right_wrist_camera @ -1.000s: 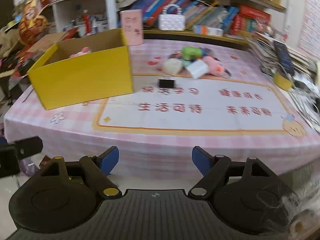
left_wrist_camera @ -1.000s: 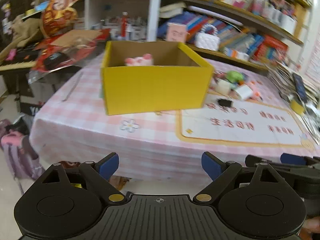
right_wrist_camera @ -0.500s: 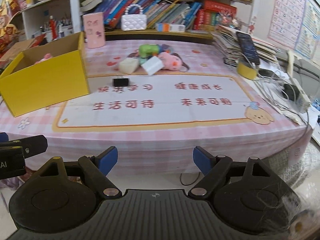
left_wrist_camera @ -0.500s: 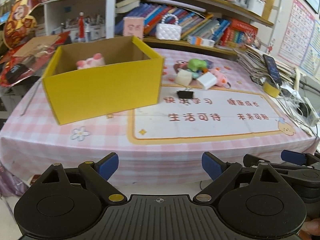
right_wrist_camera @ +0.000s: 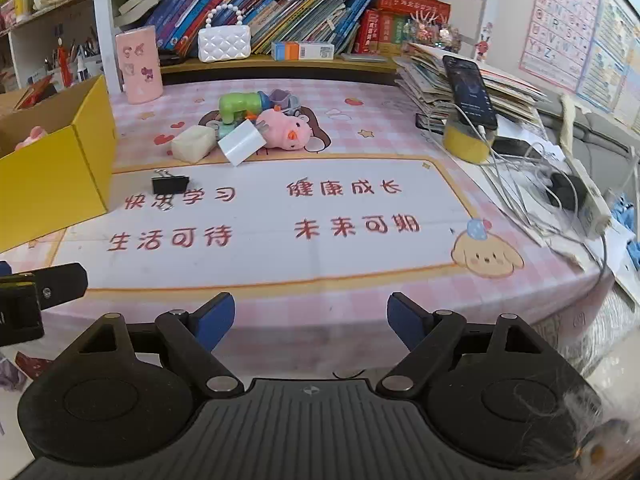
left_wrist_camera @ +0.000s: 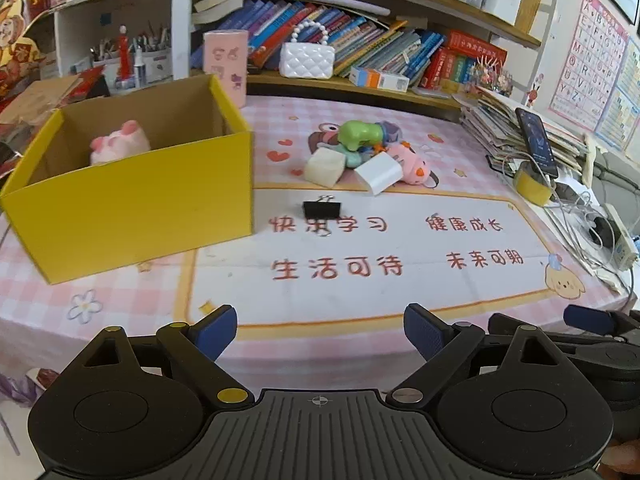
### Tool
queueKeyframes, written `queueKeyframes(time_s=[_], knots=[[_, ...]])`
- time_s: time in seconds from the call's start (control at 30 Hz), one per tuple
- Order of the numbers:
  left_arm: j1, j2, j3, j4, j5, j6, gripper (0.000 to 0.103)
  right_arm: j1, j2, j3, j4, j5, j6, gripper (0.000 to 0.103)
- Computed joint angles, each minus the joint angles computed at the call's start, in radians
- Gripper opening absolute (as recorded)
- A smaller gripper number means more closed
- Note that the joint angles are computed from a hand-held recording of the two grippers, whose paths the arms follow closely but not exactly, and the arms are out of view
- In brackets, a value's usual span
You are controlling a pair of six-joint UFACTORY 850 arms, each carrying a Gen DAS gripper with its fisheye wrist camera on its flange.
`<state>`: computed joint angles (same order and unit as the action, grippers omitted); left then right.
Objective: Organize objects
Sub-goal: 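Move both grippers back toward the black binder clip and white charger, then grasp the black binder clip with the left gripper while the right gripper grasps the white charger plug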
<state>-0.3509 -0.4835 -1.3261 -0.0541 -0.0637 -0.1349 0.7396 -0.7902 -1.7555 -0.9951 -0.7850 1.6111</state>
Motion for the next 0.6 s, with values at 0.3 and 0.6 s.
queueKeyframes(time_s=[0.3,0.6], knots=[[-0.043,-0.104,-0.150,0.544,-0.080,-0.577,0.093,-0.089,-0.018,-0.029,0.062,0.123,-0.139,0.083],[-0.071,-0.225,-0.329,0.745,-0.188,-0.824,0.084,-0.155,-0.048,-0.066,-0.016,0.235,-0.157,0.081]])
